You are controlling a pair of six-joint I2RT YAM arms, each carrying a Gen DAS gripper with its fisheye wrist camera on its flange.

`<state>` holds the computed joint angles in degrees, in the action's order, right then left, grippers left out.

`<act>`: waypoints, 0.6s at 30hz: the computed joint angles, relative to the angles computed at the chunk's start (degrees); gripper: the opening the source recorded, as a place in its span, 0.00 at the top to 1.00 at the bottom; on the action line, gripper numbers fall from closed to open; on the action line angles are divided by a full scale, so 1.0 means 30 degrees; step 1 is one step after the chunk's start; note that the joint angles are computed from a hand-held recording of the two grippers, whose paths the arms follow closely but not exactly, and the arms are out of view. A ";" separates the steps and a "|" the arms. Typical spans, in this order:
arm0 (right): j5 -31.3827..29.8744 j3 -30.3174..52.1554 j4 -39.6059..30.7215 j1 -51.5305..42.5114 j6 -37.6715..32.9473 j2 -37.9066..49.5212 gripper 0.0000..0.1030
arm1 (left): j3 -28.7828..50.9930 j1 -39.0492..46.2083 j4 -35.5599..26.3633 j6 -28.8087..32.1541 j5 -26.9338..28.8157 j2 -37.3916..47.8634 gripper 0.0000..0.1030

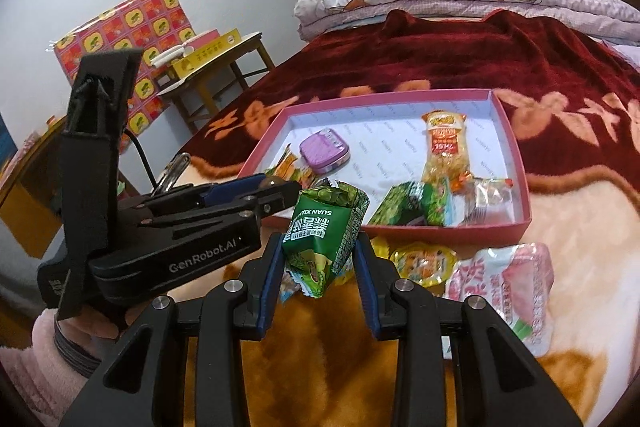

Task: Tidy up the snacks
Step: 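Carry the egg toward the tray with left tool while right tool carries the green bag there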

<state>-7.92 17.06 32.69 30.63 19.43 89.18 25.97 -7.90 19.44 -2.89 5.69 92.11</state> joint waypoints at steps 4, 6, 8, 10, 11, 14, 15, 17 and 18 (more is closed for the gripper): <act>-0.0193 0.0518 -0.0097 -0.0493 -0.0236 0.0487 0.66 | 0.0435 0.0082 0.0504 0.0083 -0.0035 0.1072 0.65; -0.0245 0.0732 -0.0086 -0.0665 -0.0322 0.0744 0.66 | 0.0603 0.0116 0.0720 0.0104 -0.0079 0.1532 0.65; -0.0228 0.0939 -0.0114 -0.0797 -0.0403 0.0926 0.66 | 0.0767 0.0131 0.1034 0.0135 -0.0161 0.2054 0.65; -0.0145 0.1191 -0.0185 -0.0916 -0.0499 0.1099 0.66 | 0.0867 0.0168 0.1380 0.0181 -0.0276 0.2513 0.65; -0.0104 0.1317 -0.0203 -0.0976 -0.0551 0.1199 0.66 | 0.0900 0.0152 0.1566 0.0154 -0.0331 0.2746 0.65; 0.0155 0.1714 -0.0284 -0.1047 -0.0745 0.1496 0.66 | 0.1152 0.0233 0.1770 0.0127 -0.0327 0.3378 0.65; 0.0266 0.1815 -0.0301 -0.1023 -0.0794 0.1563 0.66 | 0.1223 0.0263 0.1818 0.0131 -0.0344 0.3550 0.65; 0.0375 0.2146 -0.0345 -0.1092 -0.0919 0.1841 0.66 | 0.1354 0.0346 0.1916 0.0133 -0.0424 0.3861 0.65; 0.0384 0.2304 -0.0369 -0.1125 -0.0942 0.1992 0.66 | 0.1428 0.0402 0.1936 0.0140 -0.0436 0.3999 0.65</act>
